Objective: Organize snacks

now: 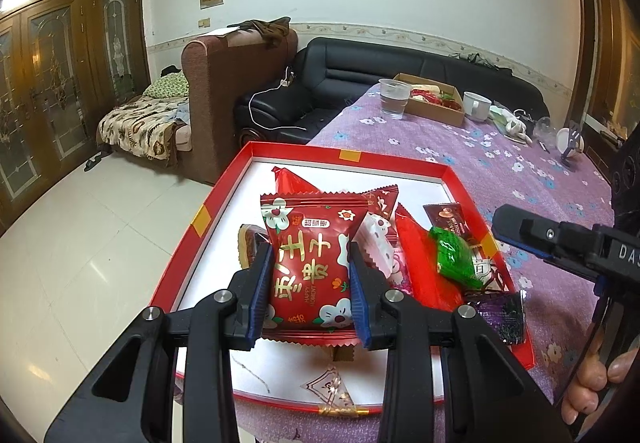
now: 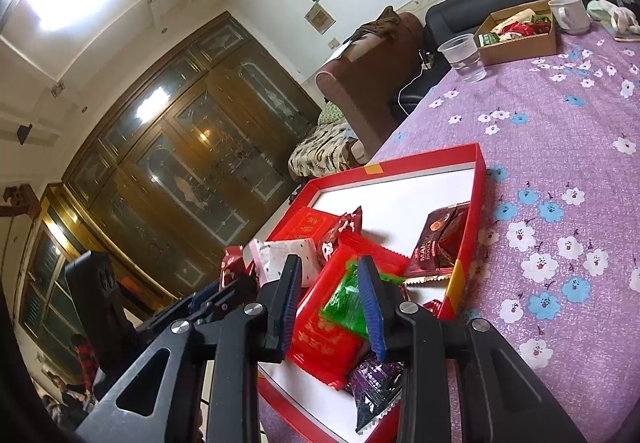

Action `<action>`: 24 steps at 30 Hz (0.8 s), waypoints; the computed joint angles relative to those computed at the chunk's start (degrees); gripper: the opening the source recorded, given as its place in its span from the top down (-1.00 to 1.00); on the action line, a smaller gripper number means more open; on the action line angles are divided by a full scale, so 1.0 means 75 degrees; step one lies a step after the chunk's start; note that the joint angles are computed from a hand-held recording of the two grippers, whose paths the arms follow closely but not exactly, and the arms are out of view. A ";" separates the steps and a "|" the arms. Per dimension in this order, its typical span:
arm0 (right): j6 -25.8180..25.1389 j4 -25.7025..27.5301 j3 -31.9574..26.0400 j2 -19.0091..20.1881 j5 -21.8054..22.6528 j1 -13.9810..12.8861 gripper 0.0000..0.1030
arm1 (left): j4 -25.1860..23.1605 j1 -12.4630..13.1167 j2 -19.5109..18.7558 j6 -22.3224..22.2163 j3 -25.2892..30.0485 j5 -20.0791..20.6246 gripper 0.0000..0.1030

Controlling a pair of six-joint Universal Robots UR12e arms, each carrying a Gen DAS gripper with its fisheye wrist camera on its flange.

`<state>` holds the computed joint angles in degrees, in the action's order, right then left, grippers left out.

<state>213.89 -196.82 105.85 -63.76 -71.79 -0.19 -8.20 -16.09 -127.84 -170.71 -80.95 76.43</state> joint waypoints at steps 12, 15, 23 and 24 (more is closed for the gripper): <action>0.0703 -0.0223 0.0234 -0.0085 -0.0256 -0.0112 0.30 | 0.0200 0.0022 0.0039 -0.0166 -0.0066 -0.0156 -0.39; 0.0898 -0.0486 0.0336 -0.0119 -0.0329 -0.0156 0.27 | 0.0470 0.0019 0.0090 -0.0086 -0.0159 -0.0159 -0.47; 0.1463 -0.1038 0.0647 -0.0255 -0.0533 -0.0305 0.05 | 0.0677 -0.0062 0.0231 0.0373 -0.0365 -0.0496 -0.55; 0.1487 -0.1060 0.0698 -0.0298 -0.0594 -0.0313 0.01 | 0.0635 -0.0075 0.0245 0.0439 -0.0374 -0.0539 -0.55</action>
